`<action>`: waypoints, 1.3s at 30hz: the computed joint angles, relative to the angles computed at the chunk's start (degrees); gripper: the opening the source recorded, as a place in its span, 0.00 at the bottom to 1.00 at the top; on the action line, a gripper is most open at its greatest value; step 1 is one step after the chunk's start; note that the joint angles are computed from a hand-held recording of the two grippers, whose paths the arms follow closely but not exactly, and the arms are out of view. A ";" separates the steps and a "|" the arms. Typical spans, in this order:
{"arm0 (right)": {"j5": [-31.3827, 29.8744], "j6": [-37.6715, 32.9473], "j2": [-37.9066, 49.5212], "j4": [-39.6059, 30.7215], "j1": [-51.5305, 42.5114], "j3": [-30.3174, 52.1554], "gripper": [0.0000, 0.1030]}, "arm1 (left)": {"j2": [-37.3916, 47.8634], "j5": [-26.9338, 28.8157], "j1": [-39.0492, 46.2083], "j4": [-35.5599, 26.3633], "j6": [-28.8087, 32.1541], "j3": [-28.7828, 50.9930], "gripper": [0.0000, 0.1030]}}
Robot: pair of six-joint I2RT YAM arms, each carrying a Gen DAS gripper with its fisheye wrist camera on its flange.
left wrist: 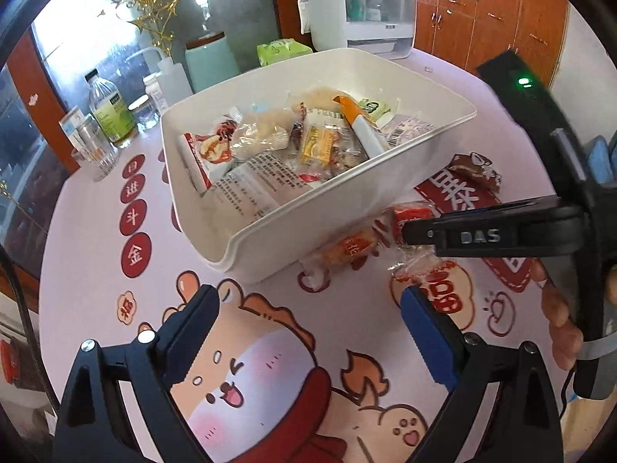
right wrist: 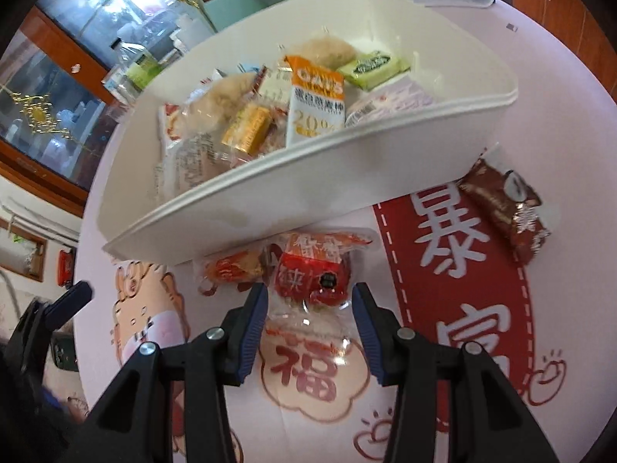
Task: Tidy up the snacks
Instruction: 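Lower the right tool onto the red-wrapped bread pack in front of the tray, then grasp a small red-wrapped pack with the left tool while the right grasps the red bread pack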
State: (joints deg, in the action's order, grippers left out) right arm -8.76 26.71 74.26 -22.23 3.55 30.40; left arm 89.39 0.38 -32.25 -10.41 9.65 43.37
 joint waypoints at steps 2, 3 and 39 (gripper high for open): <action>1.69 1.23 3.13 1.89 1.16 0.67 0.45 | 0.40 -0.78 -0.13 2.78 0.83 -0.90 0.92; 2.38 1.45 4.47 2.67 1.65 0.99 0.47 | 0.65 -1.36 -0.43 4.49 1.35 -1.54 0.92; -13.52 -10.38 -10.19 -0.24 -23.08 -11.63 0.38 | 30.95 7.74 -4.38 0.16 5.46 22.65 0.77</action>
State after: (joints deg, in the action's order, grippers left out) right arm -22.27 16.33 64.07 -22.47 -19.52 18.76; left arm 120.35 8.12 -36.63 -10.25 15.12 66.02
